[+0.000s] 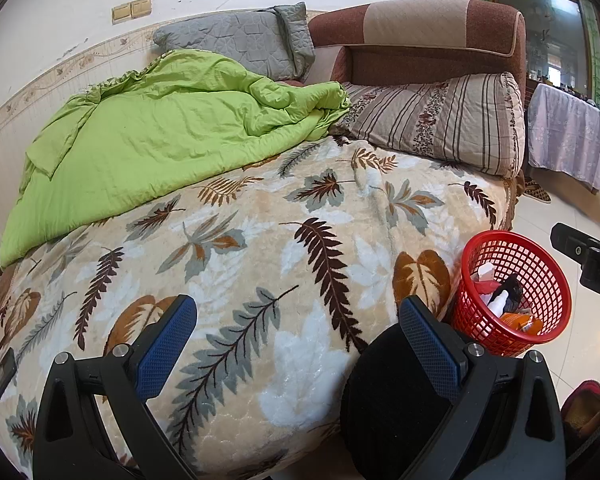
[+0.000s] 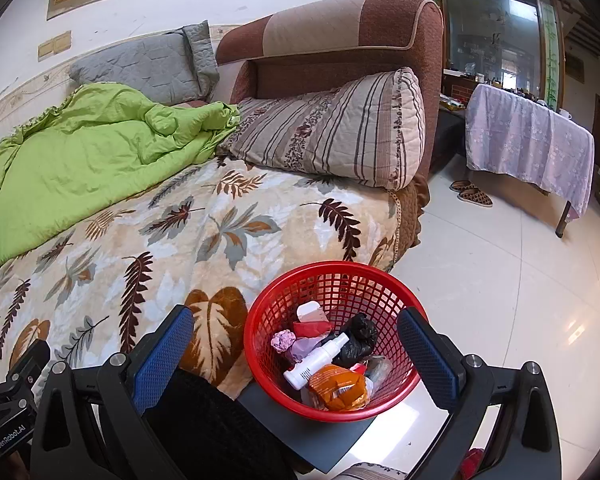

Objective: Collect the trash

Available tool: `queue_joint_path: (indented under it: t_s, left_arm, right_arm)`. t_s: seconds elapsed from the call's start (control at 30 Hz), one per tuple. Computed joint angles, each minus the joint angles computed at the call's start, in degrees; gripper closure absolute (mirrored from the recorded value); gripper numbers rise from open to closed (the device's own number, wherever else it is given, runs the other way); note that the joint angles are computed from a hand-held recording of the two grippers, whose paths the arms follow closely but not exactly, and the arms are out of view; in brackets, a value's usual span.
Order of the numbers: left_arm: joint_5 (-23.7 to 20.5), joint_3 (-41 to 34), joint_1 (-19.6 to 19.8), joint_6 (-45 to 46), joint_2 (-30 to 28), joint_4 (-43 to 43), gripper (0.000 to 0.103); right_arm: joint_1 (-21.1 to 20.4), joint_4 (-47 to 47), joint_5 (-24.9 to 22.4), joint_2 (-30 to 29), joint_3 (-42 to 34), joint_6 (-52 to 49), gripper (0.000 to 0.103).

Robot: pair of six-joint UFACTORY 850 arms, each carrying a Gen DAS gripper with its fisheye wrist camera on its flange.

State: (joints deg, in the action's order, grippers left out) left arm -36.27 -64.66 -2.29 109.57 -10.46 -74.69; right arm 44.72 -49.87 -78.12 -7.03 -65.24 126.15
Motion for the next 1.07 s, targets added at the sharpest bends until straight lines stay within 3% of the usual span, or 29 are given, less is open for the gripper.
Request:
queue_joint_path:
  t_s: [0.43, 0.63, 0.73, 0.87, 1.07]
  left_arm:
    - [0.4, -0.4, 0.0, -1.4, 0.4, 0.1, 0.002]
    - [0.9, -5.0, 0.5, -9.8, -3.5, 5.0, 0.002]
    - [2.2, -10.2, 1.1, -18.6, -7.7, 10.5, 0.002]
    - [4.1, -17.8, 2.5, -32.8, -14.6, 18.3, 0.002]
    - [6.9, -31.7, 3.2, -60.8, -26.4, 37.5, 0.002]
  right_arm:
    - [-0.4, -1.2, 1.2, -0.4, -0.4, -1.3, 0.0]
    - [-1.6, -3.6, 5.3, -0.2, -0.1, -3.7, 0.0]
    - [-3.5, -5.9, 9.1, -0.9, -1.2, -6.4, 0.0]
    - [-8.2, -10.5, 18.9, -2.7, -4.2, -11.7, 0.0]
    - [-16.6, -3.4, 30.9, -15.2, -18.7, -32.7, 0.0]
